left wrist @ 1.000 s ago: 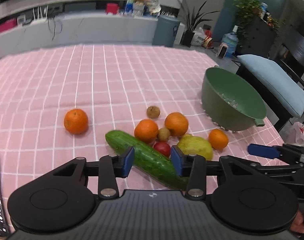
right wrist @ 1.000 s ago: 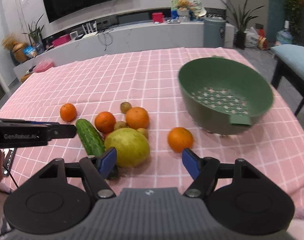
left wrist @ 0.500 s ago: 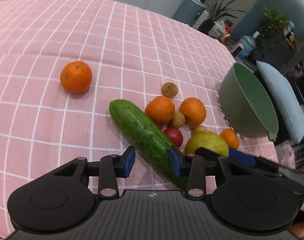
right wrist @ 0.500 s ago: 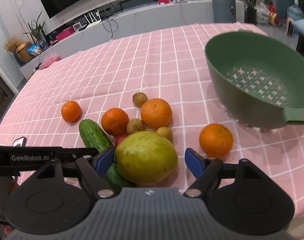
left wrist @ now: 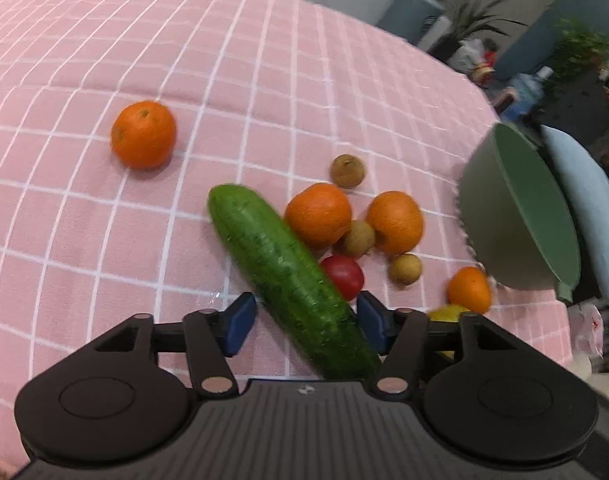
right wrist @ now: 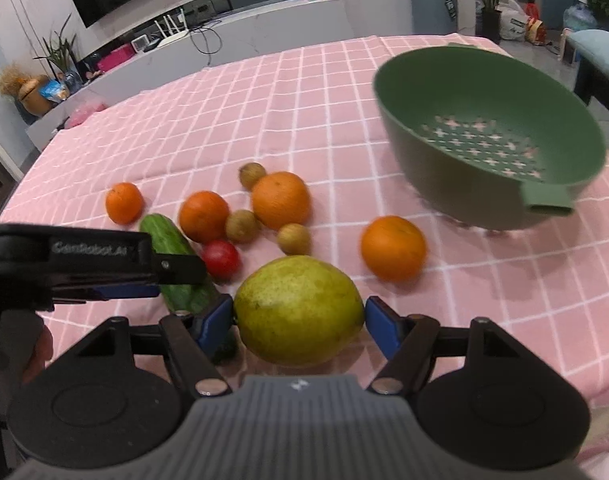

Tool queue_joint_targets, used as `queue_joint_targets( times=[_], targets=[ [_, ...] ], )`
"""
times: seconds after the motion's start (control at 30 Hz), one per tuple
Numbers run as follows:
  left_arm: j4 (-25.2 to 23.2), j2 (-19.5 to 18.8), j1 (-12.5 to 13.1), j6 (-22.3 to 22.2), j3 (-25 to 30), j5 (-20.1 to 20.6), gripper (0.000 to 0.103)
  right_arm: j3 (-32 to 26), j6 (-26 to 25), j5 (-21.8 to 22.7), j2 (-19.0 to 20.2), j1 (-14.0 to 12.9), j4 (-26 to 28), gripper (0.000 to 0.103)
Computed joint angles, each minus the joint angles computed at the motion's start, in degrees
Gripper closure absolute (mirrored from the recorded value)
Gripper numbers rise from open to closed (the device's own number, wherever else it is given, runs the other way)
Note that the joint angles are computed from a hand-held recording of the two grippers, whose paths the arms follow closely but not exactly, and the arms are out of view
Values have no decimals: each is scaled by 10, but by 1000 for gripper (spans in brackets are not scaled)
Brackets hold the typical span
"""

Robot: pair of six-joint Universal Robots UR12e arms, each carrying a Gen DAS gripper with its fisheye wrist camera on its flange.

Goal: Organize fruits
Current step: 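Grasp the cucumber with the left tool while the right tool grasps the pear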

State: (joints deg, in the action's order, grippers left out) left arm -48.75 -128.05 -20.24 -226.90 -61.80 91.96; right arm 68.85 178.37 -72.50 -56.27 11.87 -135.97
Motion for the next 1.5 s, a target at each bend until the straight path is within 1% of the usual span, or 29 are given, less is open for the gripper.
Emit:
queue_joint_targets(
  times=[0.03, 0.1, 0.23, 0.37, 0.43, 0.47, 0.53, 0.6, 0.67, 0.73, 0.9, 1.0, 1.03, 1.07, 1.13, 1.2, 1.23, 1.3, 1.37, 1.5],
  targets=[
    [-13, -3, -1, -11, 8, 2, 29, 3, 4, 1, -2, -2, 0, 34],
    [-35, -10, -2, -19, 23, 8, 29, 8, 14, 4, -5, -5, -2, 34],
    [-59, -11, -5, -2, 34, 19, 31, 11, 28, 10, -5, -8, -9, 34],
    [-98, 3, -5, 10, 33, 24, 34, 17, 36, 15, -6, -10, -20, 34],
    [-110, 12, -4, 5, 25, 22, 34, 18, 44, 20, -6, -11, -22, 34],
    [-109, 18, -2, -5, 17, 17, 34, 19, 47, 22, -6, -12, -24, 34],
    [-84, 25, 1, -31, -2, 6, 35, 19, 49, 22, -5, -12, -26, 34],
    [-68, 26, 1, -52, -10, 3, 33, 20, 46, 19, -6, -11, -30, 34],
    [-56, 20, 1, -68, -8, 1, 31, 22, 41, 17, -6, -10, -33, 34],
    [-58, 12, -1, -80, 2, 9, 28, 25, 39, 17, -7, -10, -38, 34],
    [-68, -10, -7, -67, 34, 30, 30, 26, 45, 20, -7, -11, -39, 34],
    [-67, -16, -9, -58, 42, 33, 36, 28, 47, 21, -7, -12, -43, 34],
    [-64, -18, -9, -55, 43, 33, 41, 28, 48, 22, -7, -12, -45, 34],
    [-52, -18, -9, -52, 39, 31, 46, 28, 49, 22, -7, -12, -46, 34],
    [-45, -17, -10, -53, 35, 32, 47, 29, 51, 22, -6, -12, -49, 34],
    [-24, -10, -8, -60, 20, 26, 48, 29, 54, 23, -6, -12, -51, 34],
    [-14, -7, -7, -65, 12, 22, 50, 29, 54, 23, -6, -12, -51, 34],
    [-11, -3, -7, -70, 7, 21, 54, 29, 55, 24, -6, -12, -51, 34],
    [-21, -2, -12, -58, 9, 41, 55, 29, 55, 23, -6, -12, -50, 34],
    [-3, 9, -13, -61, -5, 51, 56, 27, 56, 26, -6, -13, -44, 34]
  ],
)
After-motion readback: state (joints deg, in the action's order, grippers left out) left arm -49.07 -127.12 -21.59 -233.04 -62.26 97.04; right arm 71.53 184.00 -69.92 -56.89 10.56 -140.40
